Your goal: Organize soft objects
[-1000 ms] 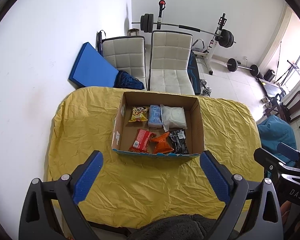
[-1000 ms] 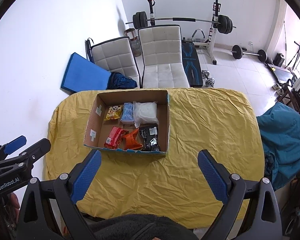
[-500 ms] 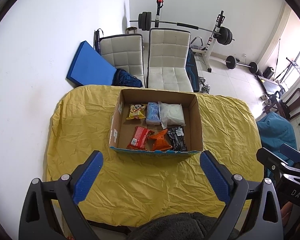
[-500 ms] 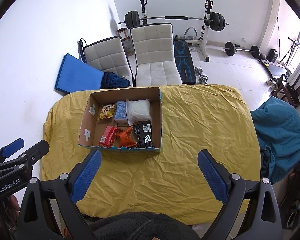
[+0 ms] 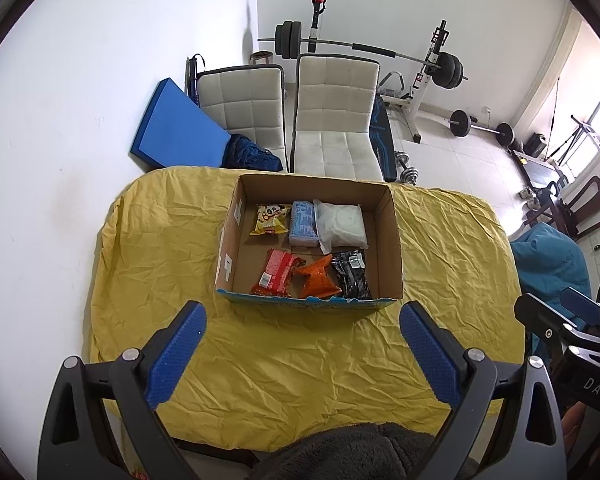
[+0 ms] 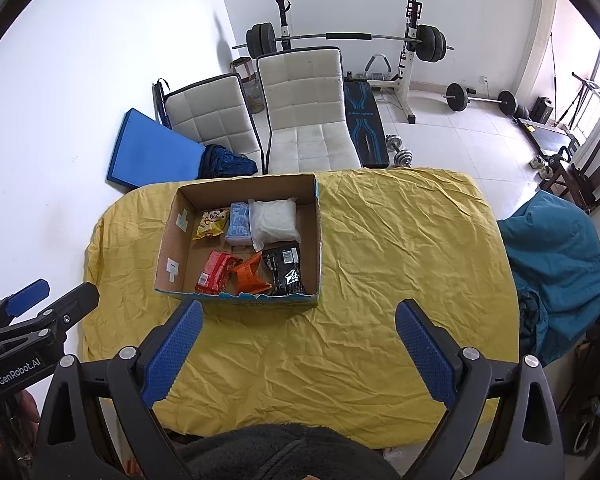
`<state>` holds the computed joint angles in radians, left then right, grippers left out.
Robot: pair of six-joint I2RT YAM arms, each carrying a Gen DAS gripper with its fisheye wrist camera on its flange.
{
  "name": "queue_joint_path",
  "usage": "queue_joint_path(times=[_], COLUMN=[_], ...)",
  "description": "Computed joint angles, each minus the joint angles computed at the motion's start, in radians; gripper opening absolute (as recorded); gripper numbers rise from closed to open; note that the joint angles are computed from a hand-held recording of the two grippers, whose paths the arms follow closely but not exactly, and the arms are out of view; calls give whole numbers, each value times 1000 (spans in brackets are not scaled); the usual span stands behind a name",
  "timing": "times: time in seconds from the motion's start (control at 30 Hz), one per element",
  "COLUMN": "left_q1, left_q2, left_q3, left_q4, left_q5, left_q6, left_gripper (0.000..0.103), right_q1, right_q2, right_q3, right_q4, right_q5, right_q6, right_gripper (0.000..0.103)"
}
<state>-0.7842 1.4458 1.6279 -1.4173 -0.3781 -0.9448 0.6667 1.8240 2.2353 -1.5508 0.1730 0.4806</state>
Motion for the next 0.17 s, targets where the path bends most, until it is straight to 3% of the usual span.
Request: queue_joint_path(times=[0.17], left_q1=[-6], left_q2=[0], left_q3=[2], left_q4=[-1], left_q5=[-9], left_q6=[-8], left_gripper=[99], right_q1=[6], right_q2=[-13], right_q3=[-14], right_q4=[4], right_q5=[4], right_q6=[7], right_gripper=[99])
